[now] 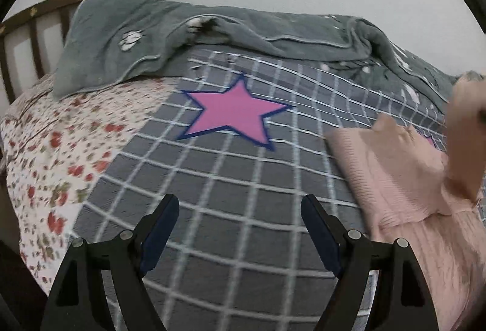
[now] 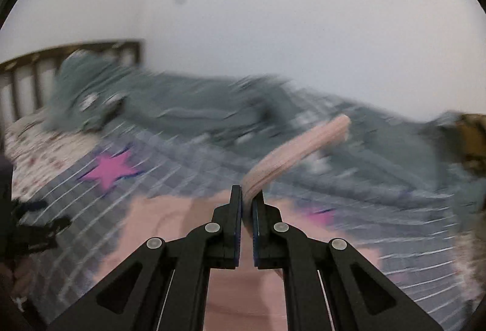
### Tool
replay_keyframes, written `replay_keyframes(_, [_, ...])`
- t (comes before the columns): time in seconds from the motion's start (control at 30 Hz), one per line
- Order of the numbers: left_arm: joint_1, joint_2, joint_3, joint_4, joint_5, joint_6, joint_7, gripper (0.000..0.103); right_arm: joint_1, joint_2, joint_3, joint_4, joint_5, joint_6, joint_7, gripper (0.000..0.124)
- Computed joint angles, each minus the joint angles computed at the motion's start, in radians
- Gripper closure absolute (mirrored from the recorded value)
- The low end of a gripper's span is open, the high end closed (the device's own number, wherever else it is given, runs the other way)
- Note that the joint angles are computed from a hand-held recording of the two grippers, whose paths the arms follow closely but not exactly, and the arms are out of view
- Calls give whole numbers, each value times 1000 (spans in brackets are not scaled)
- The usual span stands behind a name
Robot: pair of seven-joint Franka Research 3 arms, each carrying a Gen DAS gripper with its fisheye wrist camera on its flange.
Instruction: Fold small clothes
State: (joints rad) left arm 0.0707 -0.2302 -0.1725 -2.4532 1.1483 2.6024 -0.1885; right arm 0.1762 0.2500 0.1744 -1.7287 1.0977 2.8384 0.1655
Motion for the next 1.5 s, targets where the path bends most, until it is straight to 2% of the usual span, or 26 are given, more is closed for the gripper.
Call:
replay_keyframes(0.03, [3,-12,8,-16,-2,16,-2,21,16,4,2,-19,-25,-10,24,118])
replay_keyframes(0.1, [9,-22,17,-33,-11,41,8,21,63,44,-20,-31,-167,-43,143,116])
replay_keyframes(0.13, [13,-24,16,-39,-12,52,10,21,65,58,-21,-30,-210,-80,171,108])
replay_keyframes(0.17, [15,-23,10,-40,-8,54,5,21,68,76,-26,-26,-259,-108,194,95])
replay_keyframes(0.2, [16,-20,5,-39,-1,56,1,21,69,78,-24,-43,-291,-105,189,88])
replay_keyframes(0.27, [10,5,-21,-14,29,30,-17,21,17,56,26,-93,-214,-82,59,74])
replay_keyframes(0.33, [-9,40,-38,25,63,-4,-26,21,-22,32,35,-117,-139,-109,-21,70])
replay_keyframes(0.37, [-19,58,-35,42,72,2,-24,21,-22,30,26,-113,-130,-116,-21,70])
replay_keyframes(0.5, [-42,145,1,126,142,162,-52,21,-70,2,-16,-112,-33,-155,-61,69])
replay_keyframes(0.6, [-53,207,22,196,190,247,-119,21,-97,25,-46,-79,25,-132,-98,60])
replay_keyframes(0.67, [-70,245,30,229,115,236,-81,21,-103,61,-59,-46,29,-68,-102,59])
replay_keyframes(0.73, [-86,281,39,259,39,220,-23,22,-106,117,-87,6,-41,-25,-15,59])
replay_keyframes(0.83, [-106,313,58,282,-7,195,-8,24,-139,169,-103,67,-121,-57,111,59])
replay_keyframes(0.9, [-114,328,71,291,-15,200,-22,33,-163,192,-113,102,-188,-104,171,59])
replay_keyframes(0.93, [-117,329,77,289,-19,205,-22,39,-175,192,-106,99,-200,-96,167,59])
replay_keyframes(1.0, [-123,341,86,299,-18,215,-29,40,-188,202,-101,99,-247,-73,177,59])
replay_keyframes(1.1, [-130,351,92,311,-27,214,-6,40,-206,227,-92,123,-319,-114,215,59])
replay_keyframes(1.23, [-140,354,95,319,-39,192,48,40,-181,270,-90,161,-404,-88,274,61])
replay_keyframes(1.3, [-143,347,100,310,-8,205,34,40,-144,301,-121,193,-489,-87,359,72])
replay_keyframes(1.33, [-142,346,102,309,0,213,32,40,-129,323,-141,221,-533,-105,417,86])
replay_keyframes(1.37, [-138,347,101,308,-5,224,53,43,-140,333,-131,234,-546,-118,429,95])
replay_keyframes(1.4, [-138,348,100,309,-9,226,65,45,-170,340,-105,252,-532,-153,433,97])
replay_keyframes(1.5, [-139,363,102,331,-4,233,68,58,-254,320,-22,233,-423,-132,372,98])
